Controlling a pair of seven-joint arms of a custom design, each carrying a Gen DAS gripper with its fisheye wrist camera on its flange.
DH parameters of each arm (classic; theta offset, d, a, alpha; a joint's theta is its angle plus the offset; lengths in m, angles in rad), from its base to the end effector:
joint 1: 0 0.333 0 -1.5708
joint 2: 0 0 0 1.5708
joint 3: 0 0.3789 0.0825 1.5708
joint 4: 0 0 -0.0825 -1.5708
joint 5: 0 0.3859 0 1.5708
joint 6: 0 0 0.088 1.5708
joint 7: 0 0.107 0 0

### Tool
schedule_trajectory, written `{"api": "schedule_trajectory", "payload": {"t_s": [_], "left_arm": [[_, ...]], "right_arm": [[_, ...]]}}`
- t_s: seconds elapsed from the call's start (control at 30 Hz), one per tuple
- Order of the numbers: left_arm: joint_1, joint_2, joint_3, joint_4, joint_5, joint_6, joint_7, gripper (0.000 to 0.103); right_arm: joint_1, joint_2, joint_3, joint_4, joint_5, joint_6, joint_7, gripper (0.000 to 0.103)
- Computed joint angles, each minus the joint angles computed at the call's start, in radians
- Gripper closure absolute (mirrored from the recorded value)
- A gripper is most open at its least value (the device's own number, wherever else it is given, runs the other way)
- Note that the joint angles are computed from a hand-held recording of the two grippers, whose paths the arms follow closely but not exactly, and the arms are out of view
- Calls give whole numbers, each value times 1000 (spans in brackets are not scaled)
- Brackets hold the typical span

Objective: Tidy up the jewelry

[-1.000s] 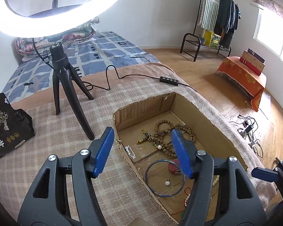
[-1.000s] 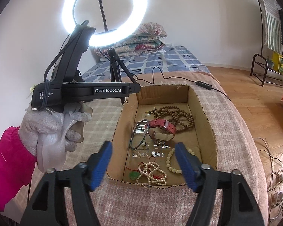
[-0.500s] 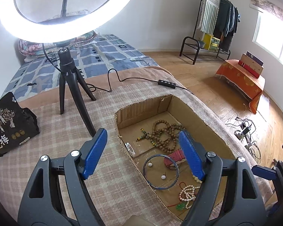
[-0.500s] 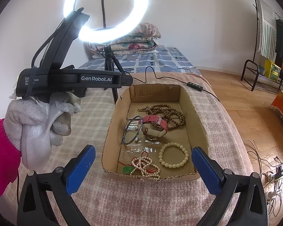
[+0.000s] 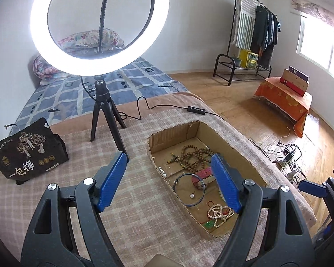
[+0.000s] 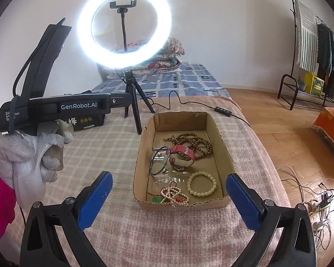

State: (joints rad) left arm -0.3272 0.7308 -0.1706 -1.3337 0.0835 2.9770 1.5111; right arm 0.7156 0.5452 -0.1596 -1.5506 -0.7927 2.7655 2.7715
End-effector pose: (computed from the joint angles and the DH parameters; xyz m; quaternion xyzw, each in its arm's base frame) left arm 0.7501 -0.3572 0.4597 -0.4893 0.7498 -0.3974 0.2012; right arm 0.6231 0.4554 0.4534 -0.6631 0.6253 -0.2563 0.3218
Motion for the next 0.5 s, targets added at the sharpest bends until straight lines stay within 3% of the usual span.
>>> {"api": "schedule_trajectory", "payload": {"t_s": [0.37,0.5], "left_arm": [[25,-205,13,-316,-4,163,-37,21],[34,-278,25,-422,-9,217,-54,15]], "right_arm": [[27,-73,21,-39,-86,-106,92,0],[25,-101,42,-56,-124,-161,137,0]]}}
